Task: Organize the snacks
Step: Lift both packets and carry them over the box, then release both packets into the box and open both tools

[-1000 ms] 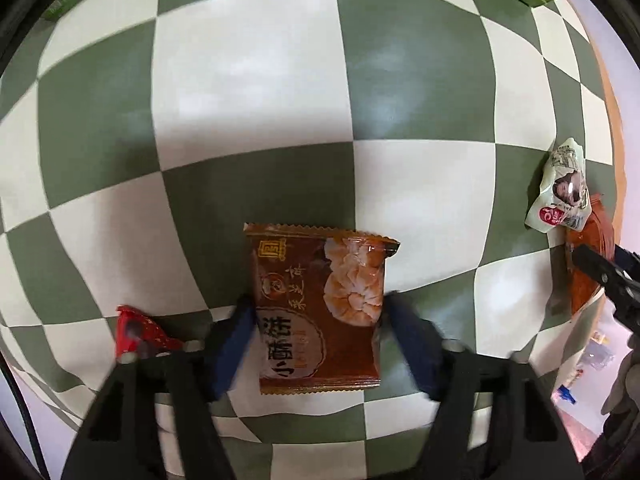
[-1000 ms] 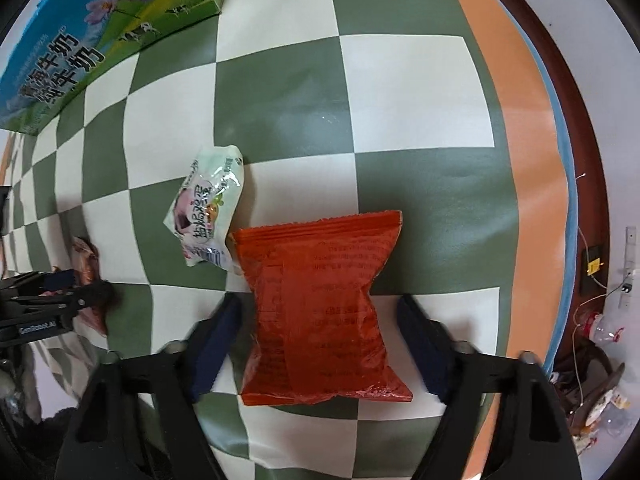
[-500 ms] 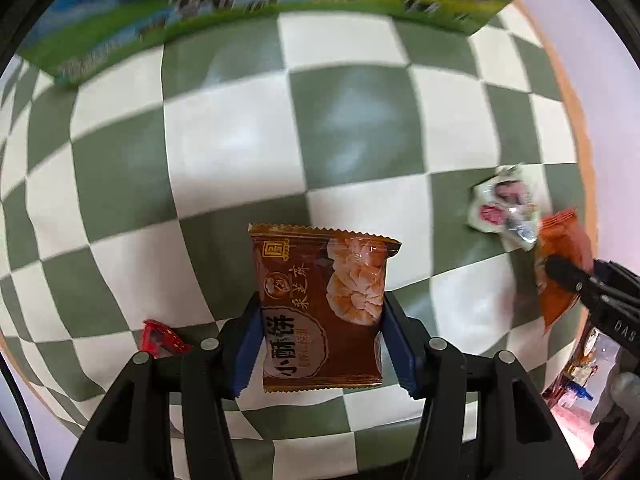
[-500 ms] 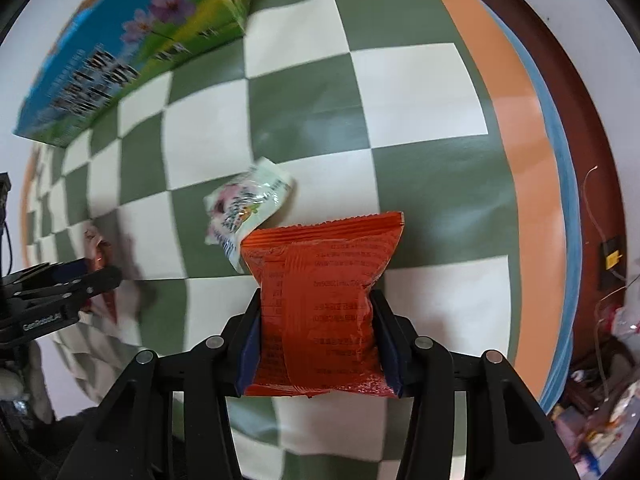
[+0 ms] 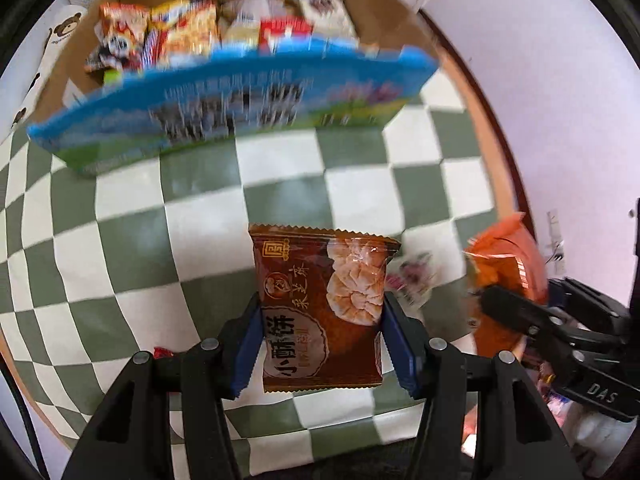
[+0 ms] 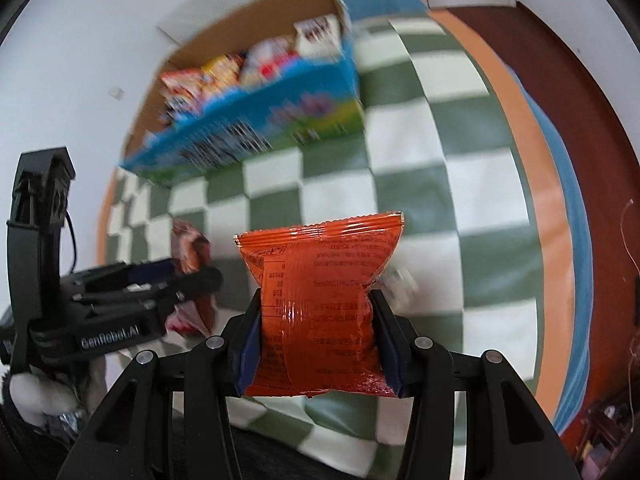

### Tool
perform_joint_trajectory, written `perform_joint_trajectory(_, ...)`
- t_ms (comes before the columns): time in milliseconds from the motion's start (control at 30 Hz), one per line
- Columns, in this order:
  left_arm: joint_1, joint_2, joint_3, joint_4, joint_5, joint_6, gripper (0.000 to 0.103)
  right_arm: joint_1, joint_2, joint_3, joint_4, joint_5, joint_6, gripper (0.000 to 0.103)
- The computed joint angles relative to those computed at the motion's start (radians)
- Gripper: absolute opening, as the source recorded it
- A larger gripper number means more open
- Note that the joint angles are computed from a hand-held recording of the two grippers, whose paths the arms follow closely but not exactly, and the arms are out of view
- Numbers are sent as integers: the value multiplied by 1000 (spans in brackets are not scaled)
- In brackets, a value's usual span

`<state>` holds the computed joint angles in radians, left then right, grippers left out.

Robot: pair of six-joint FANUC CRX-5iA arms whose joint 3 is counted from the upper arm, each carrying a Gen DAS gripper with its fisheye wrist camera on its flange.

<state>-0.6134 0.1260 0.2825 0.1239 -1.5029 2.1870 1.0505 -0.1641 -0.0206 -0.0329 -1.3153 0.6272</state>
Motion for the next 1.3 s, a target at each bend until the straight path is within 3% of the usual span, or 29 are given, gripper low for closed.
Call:
perform_joint_trajectory(267,92,36,157,-37,12,-34,53,-52,113,168,44,100,91,52)
perform_joint_trajectory(467,189,123,324,-95,-57,-76,53,-105,275,361,69,129,187,52)
perform_joint_trajectory(733,303,330,544,-50,-168,-128,54,-173,555,682,86,46,285,52)
perform_joint_trajectory(1000,338,542,803,-49,-304,-160,54,-214,798,978,90,-98,336,53)
perform_joint_trajectory(1033,341,568,833,-51,-323,-160,55,-223,835,1023,85,-126,329,60)
perform_joint_trajectory(1067,344,584,845,-50,-334,-158,57,-230,864,1061,79,-150,327,84)
perform_joint_trajectory(1100,350,599,851,-45,-342,-156,57,-235,901,1111,81,-188,326,95)
perform_joint_trajectory(1133,355,605,844,-40,-339,-157,62,-238,926,1139,88,-207,327,100)
perform_joint_trajectory(1233,365,587,778,-36,-305,-161,85,-244,959,1164,97,-238,335,100)
perform_joint_trajectory(1300,363,570,744,-51,-289,-167,86,-247,956,1148,98,-238,338,100)
